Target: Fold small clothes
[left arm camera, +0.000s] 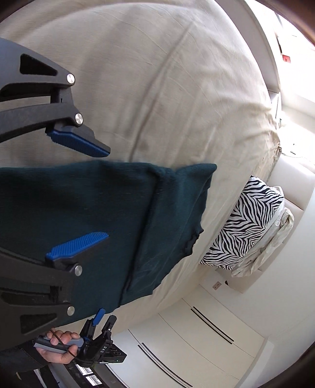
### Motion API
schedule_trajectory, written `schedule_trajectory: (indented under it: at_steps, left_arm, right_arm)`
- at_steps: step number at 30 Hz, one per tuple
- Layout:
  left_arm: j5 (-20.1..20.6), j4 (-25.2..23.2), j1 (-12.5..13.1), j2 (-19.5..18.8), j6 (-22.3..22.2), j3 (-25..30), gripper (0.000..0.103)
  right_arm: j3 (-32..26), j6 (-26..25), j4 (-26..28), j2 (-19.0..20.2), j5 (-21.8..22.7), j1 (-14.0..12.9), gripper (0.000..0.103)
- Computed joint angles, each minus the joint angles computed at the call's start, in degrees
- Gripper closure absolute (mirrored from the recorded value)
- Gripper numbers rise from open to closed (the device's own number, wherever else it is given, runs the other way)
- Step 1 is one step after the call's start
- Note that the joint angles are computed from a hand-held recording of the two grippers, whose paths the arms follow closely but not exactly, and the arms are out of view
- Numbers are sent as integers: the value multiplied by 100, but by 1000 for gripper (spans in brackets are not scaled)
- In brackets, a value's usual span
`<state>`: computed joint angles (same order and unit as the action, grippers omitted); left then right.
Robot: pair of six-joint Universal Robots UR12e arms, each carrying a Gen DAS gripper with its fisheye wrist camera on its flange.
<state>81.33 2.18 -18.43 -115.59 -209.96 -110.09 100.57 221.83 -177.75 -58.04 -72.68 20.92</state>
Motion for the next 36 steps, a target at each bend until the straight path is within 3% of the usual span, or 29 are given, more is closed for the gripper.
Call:
schedule_trajectory:
  at_steps: [6, 15, 25, 31, 36]
  left_arm:
    - [-185, -227, -94, 452, -562, -777, 36]
    - [-436, -486, -174, 711, -599, -1112, 35]
    - [-592, -962, -274, 851, -242, -1185, 33]
    - [-674, -944, -267, 862, -278, -1235, 33]
    - [-743, -1145, -242, 868, -175, -1182, 35]
  right_arm:
    - [1084, -12, 29, -816, -700, 158, 45]
    - [2390, 210, 81, -1740, -1200, 150, 45]
    - [2640, 127, 612, -2031, -1696, 230, 45]
    - [2613, 57, 856, -2056, -1626, 274, 45]
    - [2750, 129, 770, -2178, -1300, 164, 45]
